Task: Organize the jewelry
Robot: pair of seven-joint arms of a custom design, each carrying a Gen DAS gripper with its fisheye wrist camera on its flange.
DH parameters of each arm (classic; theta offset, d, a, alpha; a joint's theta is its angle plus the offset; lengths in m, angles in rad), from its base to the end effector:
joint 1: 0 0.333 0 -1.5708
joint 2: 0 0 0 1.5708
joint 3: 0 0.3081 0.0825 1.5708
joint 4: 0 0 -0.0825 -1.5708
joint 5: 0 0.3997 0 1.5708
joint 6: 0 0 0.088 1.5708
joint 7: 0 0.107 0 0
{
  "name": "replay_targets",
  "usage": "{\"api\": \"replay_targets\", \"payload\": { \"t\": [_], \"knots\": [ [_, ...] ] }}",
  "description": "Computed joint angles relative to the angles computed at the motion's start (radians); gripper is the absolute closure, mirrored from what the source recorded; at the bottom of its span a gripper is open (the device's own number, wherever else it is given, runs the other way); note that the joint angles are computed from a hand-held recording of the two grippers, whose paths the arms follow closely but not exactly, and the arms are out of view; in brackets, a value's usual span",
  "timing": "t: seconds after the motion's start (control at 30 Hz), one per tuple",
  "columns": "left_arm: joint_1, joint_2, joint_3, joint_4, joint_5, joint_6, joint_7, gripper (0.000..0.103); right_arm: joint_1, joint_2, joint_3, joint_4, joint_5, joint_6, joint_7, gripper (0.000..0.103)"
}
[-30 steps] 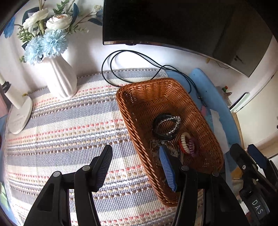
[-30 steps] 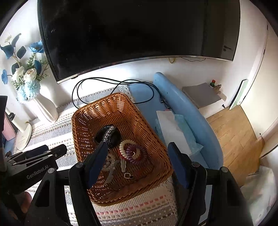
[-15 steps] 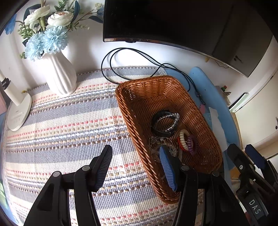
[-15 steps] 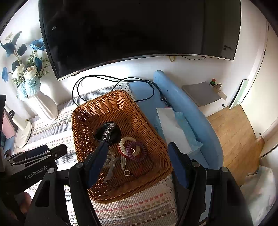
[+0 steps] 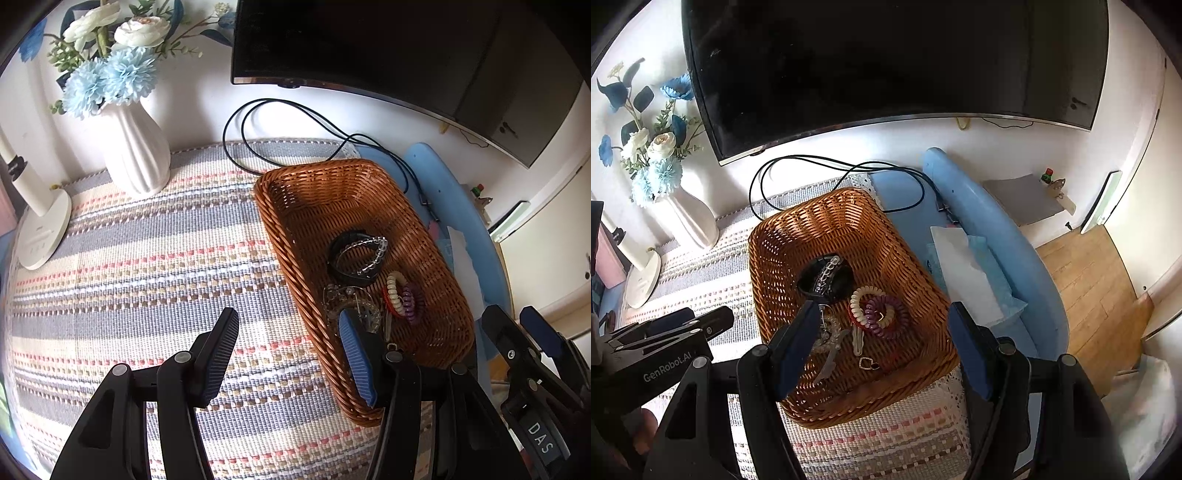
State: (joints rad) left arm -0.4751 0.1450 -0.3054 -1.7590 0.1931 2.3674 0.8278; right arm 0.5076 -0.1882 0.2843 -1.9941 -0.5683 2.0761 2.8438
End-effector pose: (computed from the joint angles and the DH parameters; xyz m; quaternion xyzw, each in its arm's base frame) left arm 0.4750 -0.4529 0.5211 -0.6403 0.7294 -0.2312 0.0664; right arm 0.3979 0.3775 0.5635 -0.5781 0.7543 -0.2475 0.1886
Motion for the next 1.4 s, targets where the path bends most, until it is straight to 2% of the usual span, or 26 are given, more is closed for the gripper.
{"api": "replay_targets", "payload": {
  "t": [1.27,1.4],
  "knots": [
    [0.004,-0.028,-0.006,-0.029,-0.021,-0.002,0.017,0.044,0.009,-0.002,0.005,0.0,0.003,-0.006,-0.003,0.03],
    [-0.005,-0.028,-0.006,-0.02,0.03,-0.04,-0.001,0.044,0.01,0.0,0.005,0.001,0.004,-0.005,-0.006,0.03]
  ]
}}
